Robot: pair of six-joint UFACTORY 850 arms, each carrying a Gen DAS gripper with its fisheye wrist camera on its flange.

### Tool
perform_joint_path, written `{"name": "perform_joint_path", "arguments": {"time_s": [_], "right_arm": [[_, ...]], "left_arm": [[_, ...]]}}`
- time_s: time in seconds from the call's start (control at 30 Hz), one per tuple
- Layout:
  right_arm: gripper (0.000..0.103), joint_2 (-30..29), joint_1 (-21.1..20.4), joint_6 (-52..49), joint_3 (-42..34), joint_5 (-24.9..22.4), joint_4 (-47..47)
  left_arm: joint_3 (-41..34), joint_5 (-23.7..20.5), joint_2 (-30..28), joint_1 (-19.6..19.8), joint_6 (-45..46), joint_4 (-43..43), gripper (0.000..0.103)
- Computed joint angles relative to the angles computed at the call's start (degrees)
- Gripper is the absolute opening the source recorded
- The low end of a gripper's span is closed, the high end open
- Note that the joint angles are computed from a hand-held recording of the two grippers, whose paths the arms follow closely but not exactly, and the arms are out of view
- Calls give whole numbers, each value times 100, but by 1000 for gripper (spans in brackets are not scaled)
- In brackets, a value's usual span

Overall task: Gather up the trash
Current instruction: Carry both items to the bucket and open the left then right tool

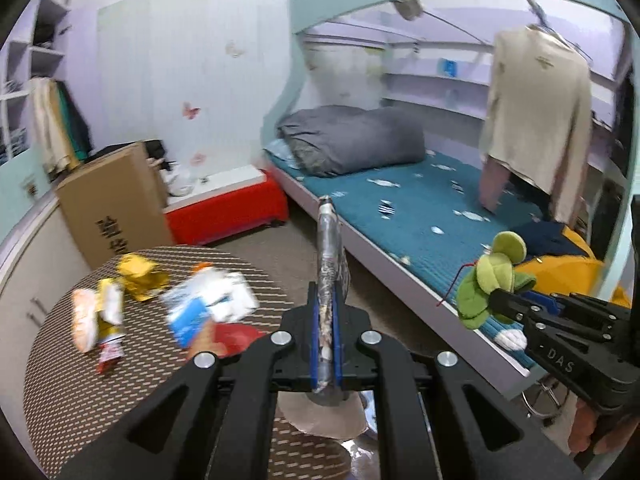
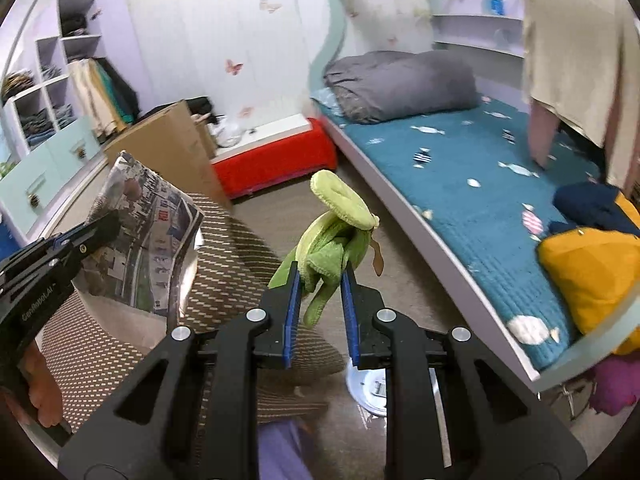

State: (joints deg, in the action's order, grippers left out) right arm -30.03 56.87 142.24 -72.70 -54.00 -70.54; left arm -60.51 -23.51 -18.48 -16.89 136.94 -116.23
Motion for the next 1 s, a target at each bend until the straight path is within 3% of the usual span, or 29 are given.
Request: {"name": "perform_joint_path", "arguments": {"time_s": [0.23,0.53,0.73,1.0], "right_arm": [[20,443,28,684,895,56,255],[20,733,-59,1364,1813,641,562],[20,748,-222,1668,2196,1141,665],[20,636,-446,2057,2459,1759,590]], "left_arm": [[-57,201,-263,-616,-265,361,5],[-377,791,-908,-1362,-976,1054,6],[-774,1086,-1428,-1652,-2197,2268,6],[-1408,1320,-2109,-1862,-4844,4982,9]]}}
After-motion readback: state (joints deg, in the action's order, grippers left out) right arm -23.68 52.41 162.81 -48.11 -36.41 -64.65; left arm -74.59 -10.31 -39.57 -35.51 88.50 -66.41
